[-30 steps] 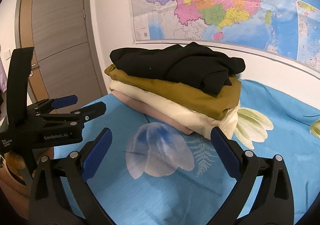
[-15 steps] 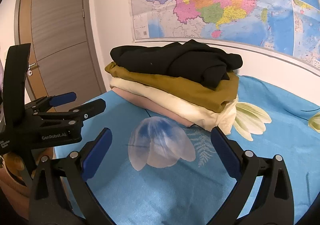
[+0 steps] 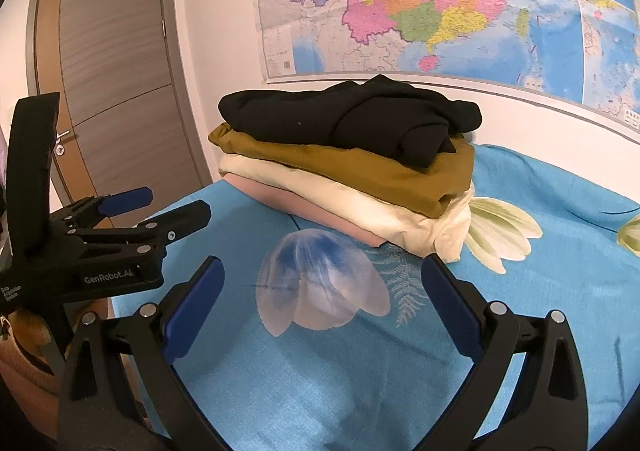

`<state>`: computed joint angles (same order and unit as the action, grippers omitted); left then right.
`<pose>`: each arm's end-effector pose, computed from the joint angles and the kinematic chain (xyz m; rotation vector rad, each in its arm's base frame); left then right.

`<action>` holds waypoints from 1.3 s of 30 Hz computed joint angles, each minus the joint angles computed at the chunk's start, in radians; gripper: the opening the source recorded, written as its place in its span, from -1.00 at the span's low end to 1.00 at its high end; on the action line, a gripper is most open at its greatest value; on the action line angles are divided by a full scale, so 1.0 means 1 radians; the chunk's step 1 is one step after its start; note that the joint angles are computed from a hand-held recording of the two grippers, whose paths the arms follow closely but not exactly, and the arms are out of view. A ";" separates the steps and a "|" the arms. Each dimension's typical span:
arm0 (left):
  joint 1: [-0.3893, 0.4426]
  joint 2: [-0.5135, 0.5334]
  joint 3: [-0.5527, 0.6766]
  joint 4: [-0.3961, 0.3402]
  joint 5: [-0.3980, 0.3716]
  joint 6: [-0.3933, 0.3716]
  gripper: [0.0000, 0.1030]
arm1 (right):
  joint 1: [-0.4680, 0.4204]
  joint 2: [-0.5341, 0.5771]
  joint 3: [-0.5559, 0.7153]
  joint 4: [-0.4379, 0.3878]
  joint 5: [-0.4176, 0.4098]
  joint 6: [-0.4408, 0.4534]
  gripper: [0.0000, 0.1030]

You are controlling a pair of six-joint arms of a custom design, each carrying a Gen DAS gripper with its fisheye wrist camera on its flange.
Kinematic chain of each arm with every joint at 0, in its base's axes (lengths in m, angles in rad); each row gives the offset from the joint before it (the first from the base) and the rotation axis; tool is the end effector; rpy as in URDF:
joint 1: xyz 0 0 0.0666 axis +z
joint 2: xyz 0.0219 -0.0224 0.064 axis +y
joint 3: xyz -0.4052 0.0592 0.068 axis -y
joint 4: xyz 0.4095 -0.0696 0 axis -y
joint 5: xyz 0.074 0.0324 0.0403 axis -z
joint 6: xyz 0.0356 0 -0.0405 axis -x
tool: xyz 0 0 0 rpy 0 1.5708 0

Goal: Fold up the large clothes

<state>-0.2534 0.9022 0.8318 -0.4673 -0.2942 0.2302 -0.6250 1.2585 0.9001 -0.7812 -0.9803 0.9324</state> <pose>0.3174 -0.0719 0.4064 -0.1506 2.0777 0.0163 0.3290 -0.2014 0.3081 -0.5704 2.0609 0.4800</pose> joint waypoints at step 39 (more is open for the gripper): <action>-0.016 0.010 -0.001 -0.008 0.002 0.000 0.86 | -0.014 0.004 0.002 0.000 -0.006 -0.012 0.89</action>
